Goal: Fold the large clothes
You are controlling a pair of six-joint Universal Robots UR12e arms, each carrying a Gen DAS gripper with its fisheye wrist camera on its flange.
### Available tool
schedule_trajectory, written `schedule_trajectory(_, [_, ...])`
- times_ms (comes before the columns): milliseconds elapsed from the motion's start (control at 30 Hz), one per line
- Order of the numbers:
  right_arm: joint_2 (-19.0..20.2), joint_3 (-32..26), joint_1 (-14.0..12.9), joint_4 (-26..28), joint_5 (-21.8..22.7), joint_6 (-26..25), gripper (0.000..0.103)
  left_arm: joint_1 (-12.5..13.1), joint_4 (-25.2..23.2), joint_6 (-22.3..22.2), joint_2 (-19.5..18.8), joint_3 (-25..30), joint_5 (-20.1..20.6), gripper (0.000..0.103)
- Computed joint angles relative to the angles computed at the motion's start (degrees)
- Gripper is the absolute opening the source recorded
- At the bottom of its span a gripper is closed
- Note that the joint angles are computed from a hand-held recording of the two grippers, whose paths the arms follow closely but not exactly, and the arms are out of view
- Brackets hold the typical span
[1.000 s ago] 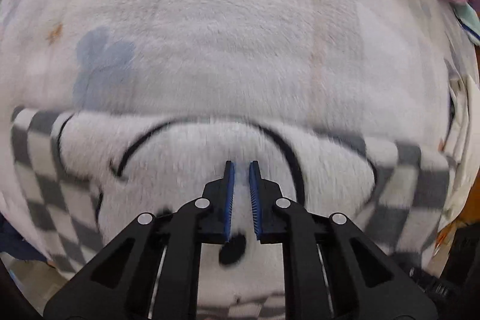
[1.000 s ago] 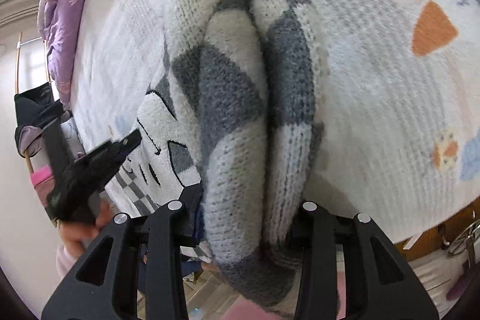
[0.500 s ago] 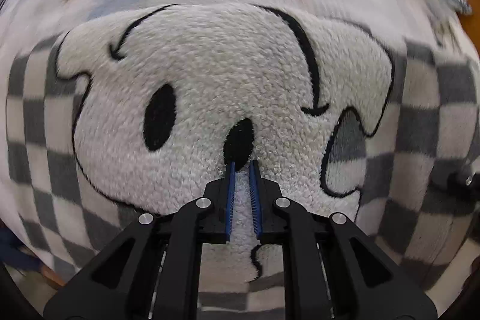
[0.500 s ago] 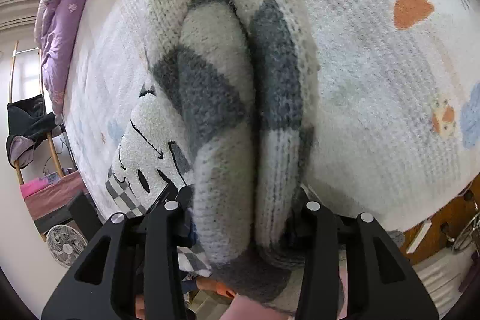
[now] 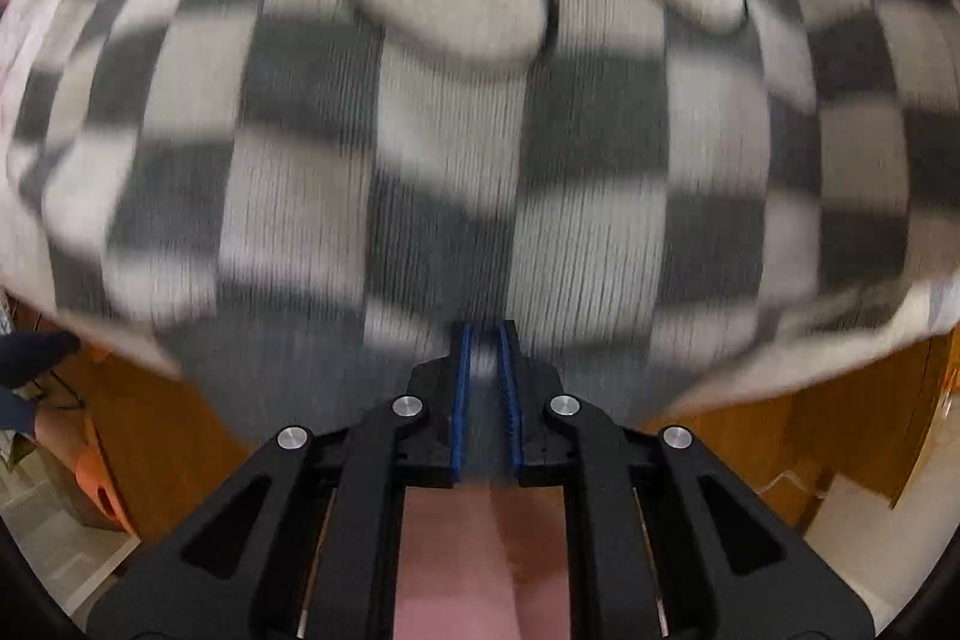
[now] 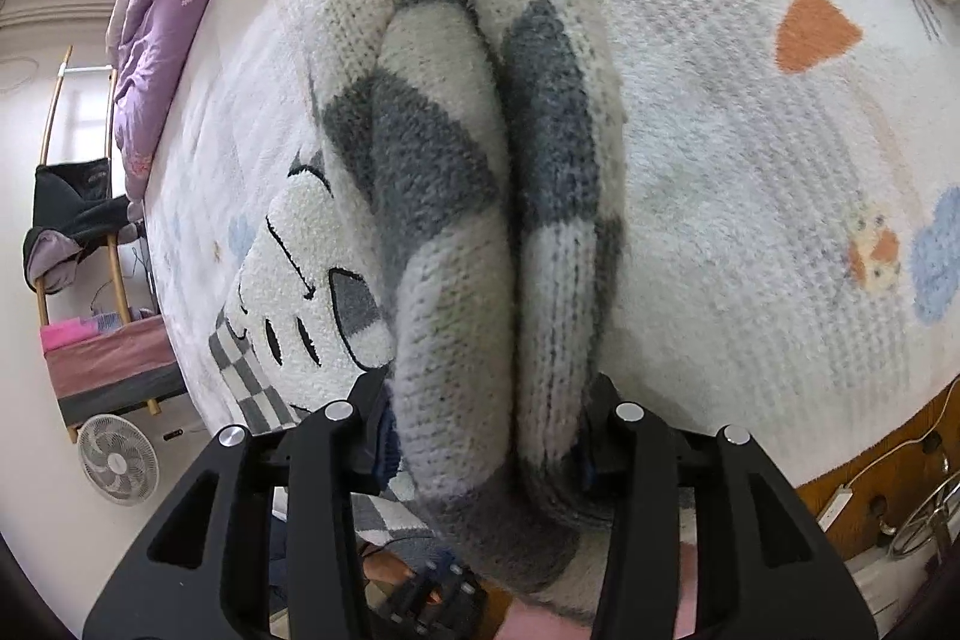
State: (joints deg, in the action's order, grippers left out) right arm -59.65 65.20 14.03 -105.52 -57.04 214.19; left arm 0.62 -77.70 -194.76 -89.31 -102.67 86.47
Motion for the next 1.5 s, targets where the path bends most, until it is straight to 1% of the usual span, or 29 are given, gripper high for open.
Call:
schedule_trajectory(33, [-0.1,0.2,0.0,-0.1,0.3,0.3,0.041,-0.2,-1.4,0.6,0.2,-0.1,0.4,0.011])
schedule_trajectory(67, [-0.5,0.7,-0.2,-0.1,0.4,0.0,0.041,-0.9,-5.2,1.9,-0.2,0.7,2.3,0.008])
schedule_trajectory(100, [-0.5,0.6,-0.2,0.0,0.2,-0.1,0.041,-1.6,-7.4,3.5,-0.5,1.1,4.4,0.007])
schedule_trajectory(133, [-0.6,0.5,-0.1,0.3,0.0,-0.4,0.041,-1.4,-7.2,4.1,-0.2,1.3,4.3,0.006])
schedule_trajectory(200, [-0.5,-0.1,0.0,1.4,-0.3,-1.2,0.041,0.0,-2.5,3.7,1.0,1.4,2.1,0.006])
schedule_trajectory(233, [-0.4,-0.4,0.1,2.0,-0.4,-1.6,0.041,0.5,-1.2,3.3,0.9,2.0,1.3,0.006])
schedule_trajectory(267, [-0.6,-0.2,0.0,2.2,-0.6,-1.8,0.041,1.2,1.6,3.3,0.3,3.2,0.3,0.006])
schedule_trajectory(367, [-0.9,0.2,-0.1,1.9,-0.4,-1.0,0.041,2.6,8.0,4.2,-3.4,8.2,-0.9,0.006])
schedule_trajectory(467, [-0.8,0.2,0.0,1.7,-0.7,0.0,0.041,3.6,13.4,5.8,-9.9,15.3,-1.7,0.006])
schedule_trajectory(533, [-0.8,0.2,0.2,1.4,-1.3,0.5,0.041,4.0,15.7,7.5,-14.2,19.3,-2.0,0.006])
schedule_trajectory(567, [-0.8,0.3,0.2,1.0,-1.5,0.9,0.042,3.3,15.9,7.0,-15.2,20.1,-1.7,0.006])
schedule_trajectory(600, [-0.8,0.5,0.3,0.5,-1.7,1.4,0.043,3.9,15.2,7.6,-17.4,22.5,-2.2,0.006])
schedule_trajectory(633, [-0.9,0.8,0.3,-0.1,-1.9,1.9,0.043,4.5,12.7,8.8,-19.7,25.0,-2.7,0.005])
schedule_trajectory(667, [-0.9,1.1,0.3,-0.5,-2.0,2.4,0.043,4.8,10.2,9.5,-21.6,26.5,-1.8,0.002])
schedule_trajectory(700, [-1.0,1.4,0.2,-1.0,-1.9,2.9,0.043,4.9,10.1,9.7,-21.9,25.8,-2.5,0.002])
schedule_trajectory(733, [-1.0,1.8,0.1,-1.7,-1.7,3.4,0.043,4.9,12.4,10.1,-21.5,24.4,-3.0,0.001])
schedule_trajectory(800, [-1.0,1.8,0.0,-1.4,-1.6,3.8,0.044,4.6,17.5,11.1,-19.0,20.2,-2.1,0.001])
schedule_trajectory(900, [-1.1,2.2,-0.3,-1.7,-1.2,3.8,0.044,4.6,18.5,9.4,-14.6,14.7,-1.6,0.001])
schedule_trajectory(967, [-1.0,2.1,-0.3,-1.1,-1.1,3.2,0.044,3.5,17.7,9.7,-11.6,11.5,0.3,0.001])
schedule_trajectory(1033, [-1.0,2.0,-0.4,-0.7,-1.1,2.2,0.044,2.5,19.5,9.1,-8.1,7.0,1.6,0.001])
schedule_trajectory(1067, [-1.1,2.1,-0.4,-0.4,-1.2,1.4,0.045,2.0,18.9,8.3,-6.5,5.4,2.4,0.001])
schedule_trajectory(1100, [-1.2,2.2,-0.3,-0.5,-1.3,0.9,0.045,2.0,15.9,7.3,-5.9,4.9,1.8,0.001])
schedule_trajectory(1133, [-1.3,2.4,-0.3,-0.8,-1.3,0.7,0.045,2.1,12.9,4.8,-4.7,3.2,0.4,0.001])
schedule_trajectory(1167, [-1.5,2.8,-0.3,-1.0,-1.3,0.3,0.045,1.8,12.3,3.0,-2.9,1.2,1.0,0.001])
schedule_trajectory(1233, [-1.9,3.5,-0.4,-1.8,-0.7,0.6,0.045,0.6,11.8,3.7,-0.5,-1.4,2.5,0.001])
schedule_trajectory(1333, [-2.3,4.4,-0.5,-2.8,-0.7,0.1,0.045,-0.5,9.7,6.1,0.4,-1.8,4.1,0.001])
schedule_trajectory(1400, [-2.5,4.9,-0.5,-3.3,-0.9,0.0,0.045,-0.1,6.5,7.5,-0.8,0.4,3.1,0.001])
schedule_trajectory(1433, [-2.6,5.2,-0.5,-3.8,-1.1,0.3,0.045,0.5,5.4,7.1,-1.6,2.1,2.0,0.002])
schedule_trajectory(1500, [-3.0,6.2,-0.5,-5.4,-2.2,0.8,0.047,1.4,7.9,6.6,-2.4,4.6,0.8,0.002])
